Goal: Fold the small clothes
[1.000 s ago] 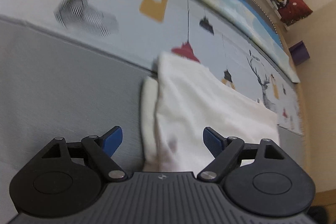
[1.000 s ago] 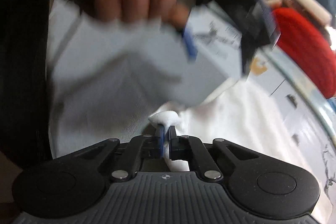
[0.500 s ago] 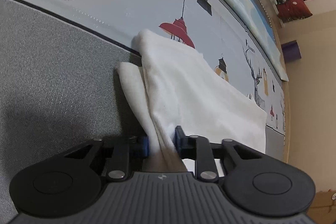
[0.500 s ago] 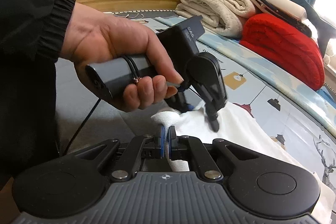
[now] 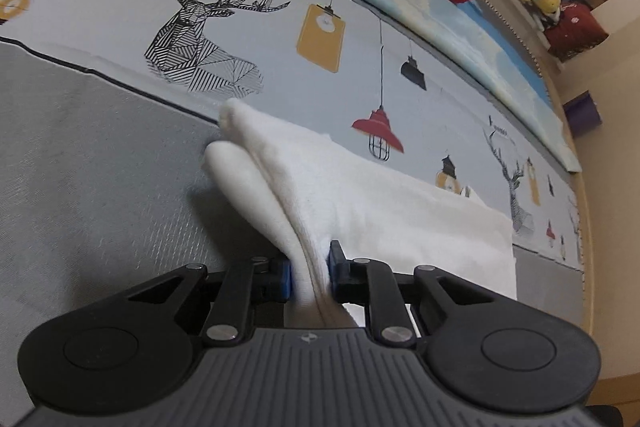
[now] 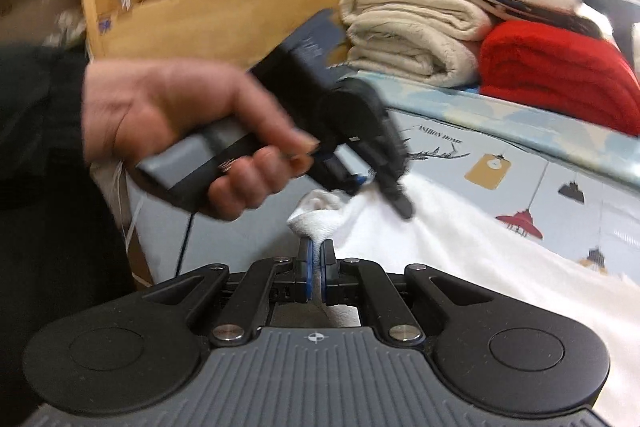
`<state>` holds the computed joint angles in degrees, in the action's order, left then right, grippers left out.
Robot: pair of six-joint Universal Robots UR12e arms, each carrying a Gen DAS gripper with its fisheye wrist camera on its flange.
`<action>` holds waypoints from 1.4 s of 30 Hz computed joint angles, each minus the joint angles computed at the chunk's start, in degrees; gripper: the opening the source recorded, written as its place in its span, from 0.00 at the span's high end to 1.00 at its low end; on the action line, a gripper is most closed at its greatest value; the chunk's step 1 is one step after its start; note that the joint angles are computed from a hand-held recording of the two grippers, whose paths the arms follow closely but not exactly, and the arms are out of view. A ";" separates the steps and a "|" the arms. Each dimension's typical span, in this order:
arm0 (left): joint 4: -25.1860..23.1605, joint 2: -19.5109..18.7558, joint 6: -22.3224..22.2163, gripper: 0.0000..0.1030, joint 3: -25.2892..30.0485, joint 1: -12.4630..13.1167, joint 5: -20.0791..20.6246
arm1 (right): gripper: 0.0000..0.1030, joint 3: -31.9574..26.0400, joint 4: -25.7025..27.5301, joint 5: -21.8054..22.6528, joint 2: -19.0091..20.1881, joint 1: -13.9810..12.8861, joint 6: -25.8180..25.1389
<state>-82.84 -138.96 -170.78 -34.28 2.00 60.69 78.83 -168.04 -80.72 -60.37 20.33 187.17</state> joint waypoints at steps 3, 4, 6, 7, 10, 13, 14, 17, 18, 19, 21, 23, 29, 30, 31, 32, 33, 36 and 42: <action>1.01 0.83 -0.04 0.82 -0.84 -0.65 0.74 | 0.97 1.57 -0.51 -0.77 -1.00 -0.44 3.74; 1.43 1.04 -0.27 0.82 -1.06 -0.99 0.91 | 0.97 2.26 -0.62 -1.38 -1.42 -0.56 4.60; 2.80 1.57 -0.63 0.82 -1.86 -1.89 0.67 | 0.97 3.85 -0.70 -3.29 -2.52 -0.75 6.52; 3.70 1.85 -0.76 0.82 -2.36 -2.44 0.46 | 0.97 4.47 -0.84 -4.37 -2.93 -0.98 7.50; 6.57 2.58 -0.67 0.82 -3.82 -4.19 -0.75 | 0.97 6.74 -1.58 -8.32 -4.39 -1.71 11.67; 9.17 3.32 1.65 0.82 -5.24 -6.16 -3.23 | 0.97 9.52 -2.17 -14.16 -6.22 -2.18 15.86; 10.11 3.67 2.45 0.82 -5.97 -6.78 -4.54 | 0.97 10.52 -2.11 -16.60 -6.93 -2.29 17.28; 12.17 5.15 6.58 0.79 -8.81 -8.20 -10.00 | 0.98 13.41 -1.84 -25.07 -8.85 -2.16 21.51; 11.82 5.41 8.20 0.72 -9.18 -8.44 -12.22 | 0.98 14.06 -1.13 -28.64 -9.34 -1.95 23.11; 12.15 5.78 9.54 0.67 -9.86 -8.51 -14.73 | 0.98 14.56 0.35 -32.44 -9.84 -1.75 24.98; 15.33 6.77 10.30 0.54 -11.94 -8.47 -17.56 | 0.98 15.29 5.56 -37.80 -10.73 -1.83 30.33; 17.87 7.09 8.89 0.54 -12.68 -8.40 -16.82 | 0.98 15.76 14.33 -39.26 -11.87 -2.70 39.59; 12.28 5.54 6.29 0.56 -9.18 -8.26 -8.61 | 1.00 16.53 31.88 -36.37 -13.87 -5.08 57.70; 11.01 5.44 7.31 0.56 -8.77 -8.30 -7.31 | 1.00 16.60 31.03 -36.21 -13.79 -5.17 57.58; 9.91 5.35 8.55 0.56 -8.41 -8.21 -6.42 | 0.98 16.93 29.33 -35.94 -13.76 -5.36 57.19; 9.08 5.32 9.64 0.56 -8.18 -8.26 -5.67 | 0.97 17.40 26.92 -35.49 -13.74 -5.63 56.92; 8.16 5.16 10.59 0.56 -7.79 -8.16 -5.52 | 0.89 17.94 24.67 -34.78 -13.84 -5.97 57.03; 6.04 5.19 13.31 0.56 -7.41 -7.71 -6.21 | 0.48 18.55 21.28 -31.04 -13.50 -7.33 56.22; -0.93 5.42 21.94 0.56 -6.80 -7.67 -5.23 | 0.93 18.33 19.15 -26.67 -13.52 -8.01 54.69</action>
